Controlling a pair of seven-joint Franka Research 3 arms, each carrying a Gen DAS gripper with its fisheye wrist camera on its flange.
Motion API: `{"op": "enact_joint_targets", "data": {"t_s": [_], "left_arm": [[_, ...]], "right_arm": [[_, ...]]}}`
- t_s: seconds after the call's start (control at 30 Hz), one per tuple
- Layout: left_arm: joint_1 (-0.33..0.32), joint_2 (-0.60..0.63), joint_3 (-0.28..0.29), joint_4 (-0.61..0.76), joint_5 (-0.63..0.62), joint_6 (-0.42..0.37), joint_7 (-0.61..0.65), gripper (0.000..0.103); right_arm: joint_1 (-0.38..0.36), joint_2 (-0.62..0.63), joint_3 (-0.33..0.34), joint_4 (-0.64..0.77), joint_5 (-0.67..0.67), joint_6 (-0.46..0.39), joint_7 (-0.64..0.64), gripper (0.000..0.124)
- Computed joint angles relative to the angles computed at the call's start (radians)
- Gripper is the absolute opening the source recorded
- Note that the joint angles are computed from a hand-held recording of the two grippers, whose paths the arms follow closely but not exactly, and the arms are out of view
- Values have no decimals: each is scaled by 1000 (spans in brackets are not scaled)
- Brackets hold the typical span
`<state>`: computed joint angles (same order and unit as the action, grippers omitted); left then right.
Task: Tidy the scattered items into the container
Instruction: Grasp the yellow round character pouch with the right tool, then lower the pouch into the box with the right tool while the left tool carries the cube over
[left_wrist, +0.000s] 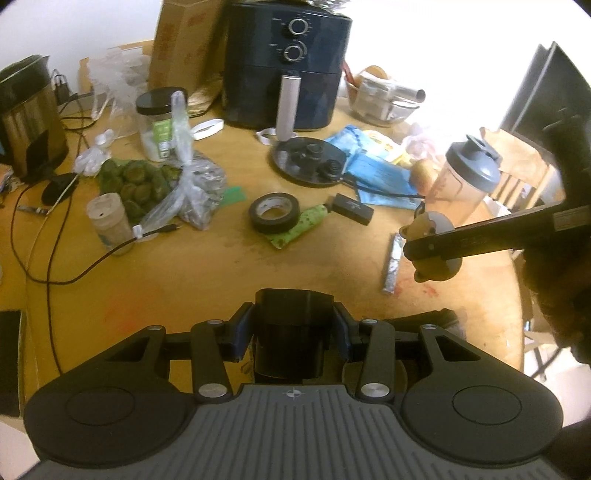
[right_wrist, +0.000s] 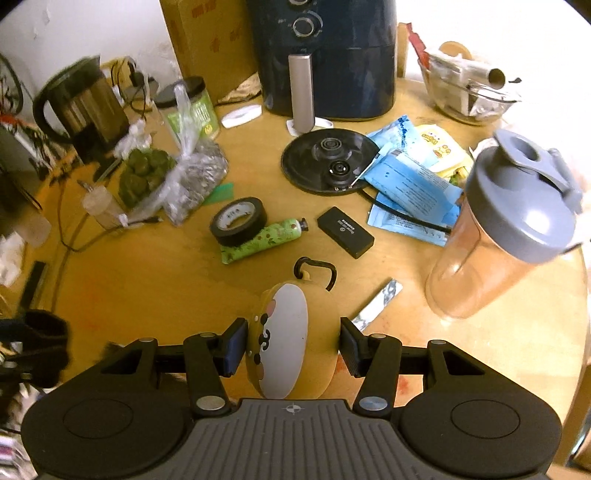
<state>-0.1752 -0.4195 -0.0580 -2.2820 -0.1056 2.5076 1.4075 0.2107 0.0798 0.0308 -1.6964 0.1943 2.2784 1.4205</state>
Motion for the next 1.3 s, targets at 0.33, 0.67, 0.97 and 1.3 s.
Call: {"op": "enact_joint_targets", "data": {"t_s": [0.33,0.67,0.97,1.3], "left_arm": [[-33,16,30,12,-80,-19,130,43],[-48,49,40,35,-172,-51,272,43],[-43,93,30,73,-240,-73,385,44],[-9,129,15,119,-280,-100,397,53]], "right_arm": [[-3,-151,2,-160,77,31,46,55],[-4,-252,13,-286,100,36,112,55],[-11,-299,20,-338,66,52,184,51],[-19,-342,27,-387,35,58,266,46]]}}
